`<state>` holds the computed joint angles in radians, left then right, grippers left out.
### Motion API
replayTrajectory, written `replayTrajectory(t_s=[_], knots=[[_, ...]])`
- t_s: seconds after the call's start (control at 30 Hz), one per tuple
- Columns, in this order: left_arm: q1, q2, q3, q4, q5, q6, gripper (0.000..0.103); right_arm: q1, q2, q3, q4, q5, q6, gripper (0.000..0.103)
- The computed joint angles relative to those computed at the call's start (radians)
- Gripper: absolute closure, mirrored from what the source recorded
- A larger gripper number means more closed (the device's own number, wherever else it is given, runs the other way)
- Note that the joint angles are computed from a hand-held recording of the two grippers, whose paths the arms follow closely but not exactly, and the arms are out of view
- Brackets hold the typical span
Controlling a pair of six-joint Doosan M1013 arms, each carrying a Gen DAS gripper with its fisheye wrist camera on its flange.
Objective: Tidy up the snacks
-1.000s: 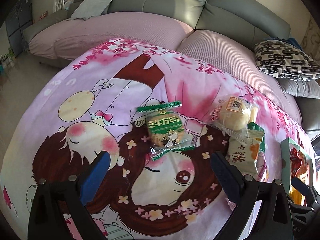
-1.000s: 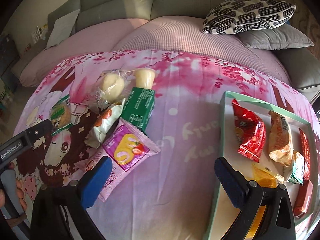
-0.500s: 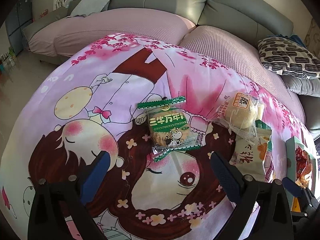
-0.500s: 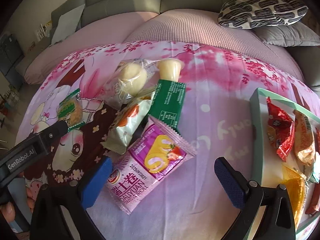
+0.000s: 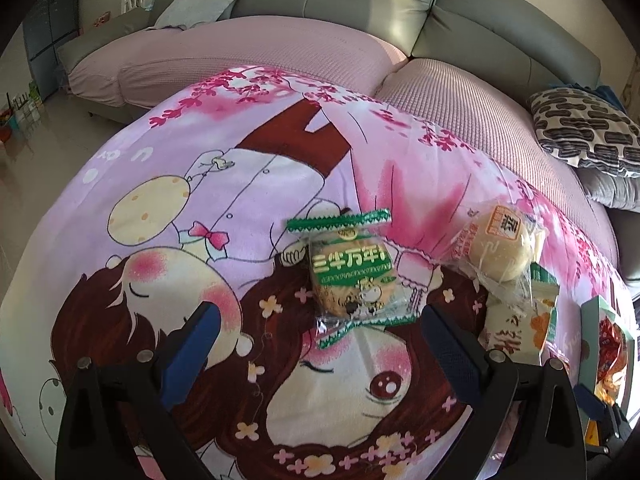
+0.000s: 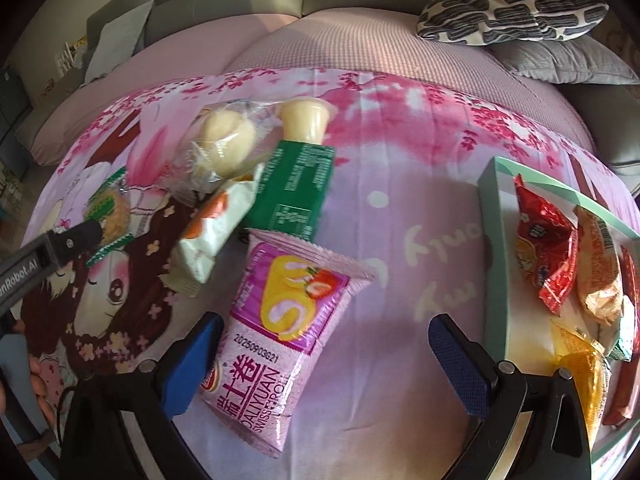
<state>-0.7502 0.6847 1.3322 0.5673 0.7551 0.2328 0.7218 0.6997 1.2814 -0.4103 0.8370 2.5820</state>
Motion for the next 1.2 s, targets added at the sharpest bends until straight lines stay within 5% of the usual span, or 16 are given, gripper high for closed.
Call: replayTrajectory(t_s=[0.17, 0.53, 1.2], knots=[[0.005, 0.010, -0.004, 0.056, -0.034, -0.076, 0.003, -0.006, -0.009, 0.024, -0.004, -0.025, 0.025, 0.000], [0.005, 0.075, -0.097, 0.001, 0.093, 0.083, 0.003, 0.003, 0.019, -0.002, -0.008, 0.007, -0.001, 0.000], [-0.006, 0.087, -0.109, 0.023, 0.123, 0.066, 0.006, 0.008, 0.013, 0.014, -0.024, -0.012, 0.017, 0.005]])
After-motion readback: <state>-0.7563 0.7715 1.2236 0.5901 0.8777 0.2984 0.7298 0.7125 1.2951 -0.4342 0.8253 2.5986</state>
